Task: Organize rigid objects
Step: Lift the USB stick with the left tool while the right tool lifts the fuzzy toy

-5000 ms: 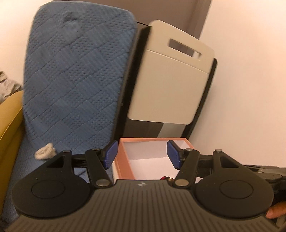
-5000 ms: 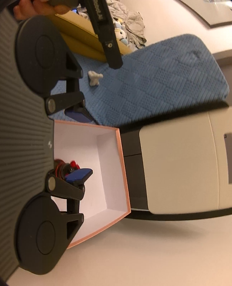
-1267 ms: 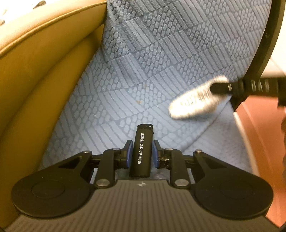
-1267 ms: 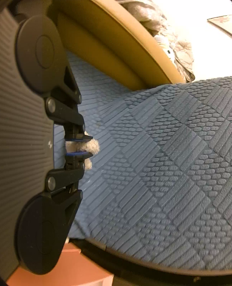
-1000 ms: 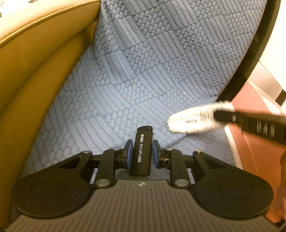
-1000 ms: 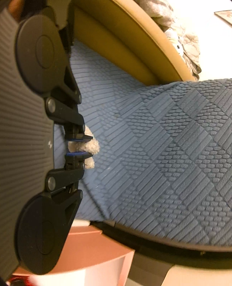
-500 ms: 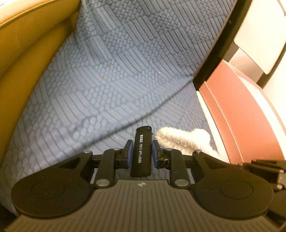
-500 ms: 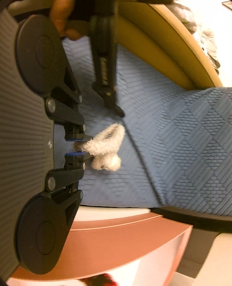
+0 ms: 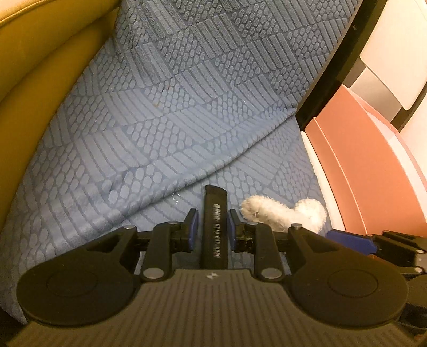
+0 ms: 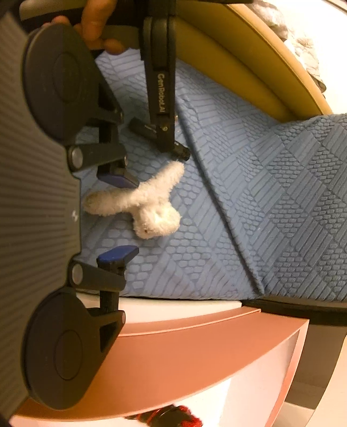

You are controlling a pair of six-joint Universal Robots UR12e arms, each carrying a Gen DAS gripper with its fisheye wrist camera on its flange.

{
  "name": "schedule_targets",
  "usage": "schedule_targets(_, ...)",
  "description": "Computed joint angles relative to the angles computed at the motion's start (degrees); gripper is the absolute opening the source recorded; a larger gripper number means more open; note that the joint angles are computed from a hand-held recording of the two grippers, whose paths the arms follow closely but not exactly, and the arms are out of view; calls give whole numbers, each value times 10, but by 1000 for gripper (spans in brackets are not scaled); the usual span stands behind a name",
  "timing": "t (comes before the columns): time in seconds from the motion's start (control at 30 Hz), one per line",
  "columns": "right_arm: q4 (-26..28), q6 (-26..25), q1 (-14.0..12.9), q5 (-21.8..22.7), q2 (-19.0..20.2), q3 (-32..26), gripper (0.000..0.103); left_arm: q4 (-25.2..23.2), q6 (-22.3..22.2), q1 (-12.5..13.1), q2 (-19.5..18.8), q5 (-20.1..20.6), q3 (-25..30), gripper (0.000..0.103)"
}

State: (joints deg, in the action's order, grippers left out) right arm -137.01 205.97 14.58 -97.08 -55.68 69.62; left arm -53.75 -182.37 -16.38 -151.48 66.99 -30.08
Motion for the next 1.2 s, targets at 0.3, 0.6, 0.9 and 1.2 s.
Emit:
schedule_targets(0.3,13,-63,-1,-6,27,-34,50,-3,-3,1,-10,-10,16,35)
schedule_targets(0.6,3,-67,5,-34,29,-33,47,-3,10,1,-16,-8,27,35)
schedule_targets(0.9,33,-55,4,-56,31,-41,46,10,63,-7,-10,11,14,35)
schedule_targets(1.2,39,-49,2,-49,30,-42,46,38,110,-16,-5,52,-2,27)
